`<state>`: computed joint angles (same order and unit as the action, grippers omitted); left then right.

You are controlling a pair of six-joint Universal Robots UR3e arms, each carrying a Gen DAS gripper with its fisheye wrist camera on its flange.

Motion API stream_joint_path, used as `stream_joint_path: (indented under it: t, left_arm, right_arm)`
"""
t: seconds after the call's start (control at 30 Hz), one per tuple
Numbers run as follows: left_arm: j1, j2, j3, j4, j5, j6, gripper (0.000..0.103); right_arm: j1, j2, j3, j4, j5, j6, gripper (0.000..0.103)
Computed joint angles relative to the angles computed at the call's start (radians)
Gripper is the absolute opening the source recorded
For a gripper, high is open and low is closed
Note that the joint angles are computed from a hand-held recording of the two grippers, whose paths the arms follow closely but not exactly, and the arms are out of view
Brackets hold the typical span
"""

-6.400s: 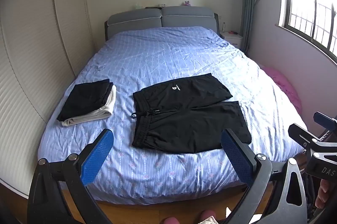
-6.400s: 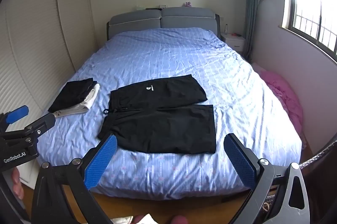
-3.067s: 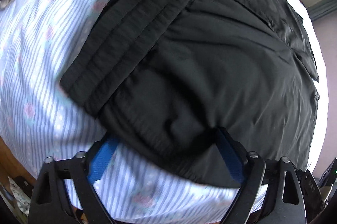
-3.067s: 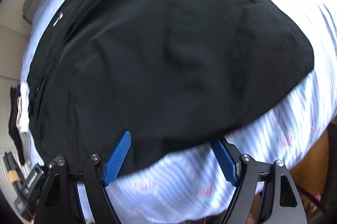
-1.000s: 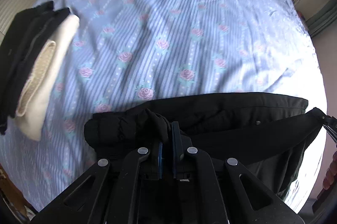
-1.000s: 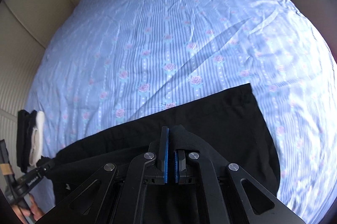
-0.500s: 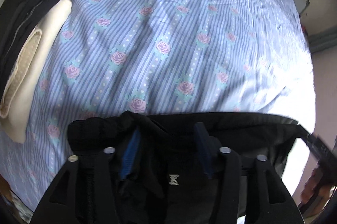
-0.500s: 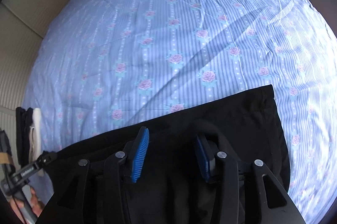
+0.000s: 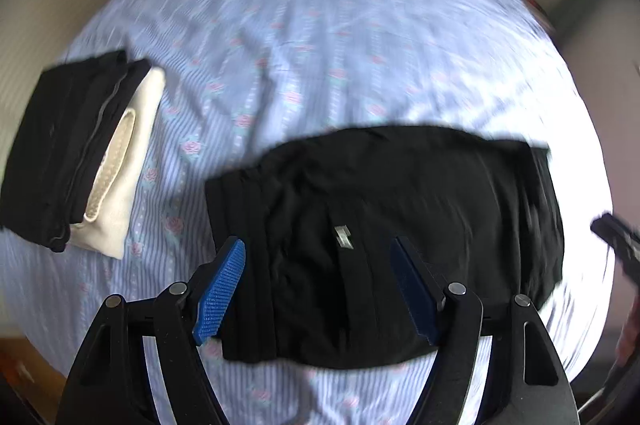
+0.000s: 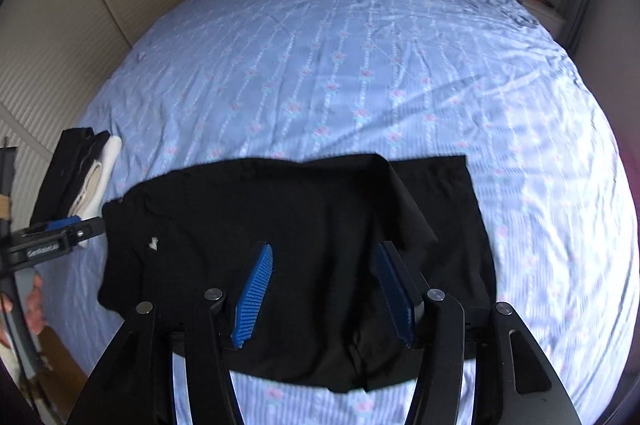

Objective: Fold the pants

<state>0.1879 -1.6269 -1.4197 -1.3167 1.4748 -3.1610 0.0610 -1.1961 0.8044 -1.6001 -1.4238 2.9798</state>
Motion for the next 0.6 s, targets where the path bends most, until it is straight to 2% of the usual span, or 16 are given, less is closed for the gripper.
stream_joint_path:
  t: [0.13, 0.23, 0.33, 0.47, 0.53, 0.6]
  left_arm:
    - [-0.086, 0.105, -0.117, -0.005, 0.035, -0.011, 0.074]
    - [-0.139, 0.121, -0.159, -0.036, 0.032, -0.065, 0.074]
    - [-0.186, 0.122, -0.169, -0.068, 0.011, -0.128, 0.074]
    - [-0.262, 0.095, -0.152, -0.051, 0.030, -0.190, 0.074]
    - [-0.293, 0.055, -0.114, -0.026, 0.033, -0.201, 0.074]
    - [-0.304, 0.007, -0.063, 0.017, -0.008, -0.165, 0.074]
  right_arm:
    - [-0.059, -0.178, 0.301, -0.062, -0.011, -0.035, 0.055]
    - [-0.087, -0.233, 0.432, -0.075, -0.018, -0.059, 0.055]
    - [-0.091, -0.227, 0.497, -0.103, -0.038, -0.070, 0.055]
    - [-0.093, -0.173, 0.526, -0.162, -0.029, -0.062, 0.055]
    - [-0.101, -0.136, 0.519, -0.181, -0.016, -0.051, 0.055]
    - [-0.110, -0.137, 0.527, -0.194, -0.017, -0.020, 0.055]
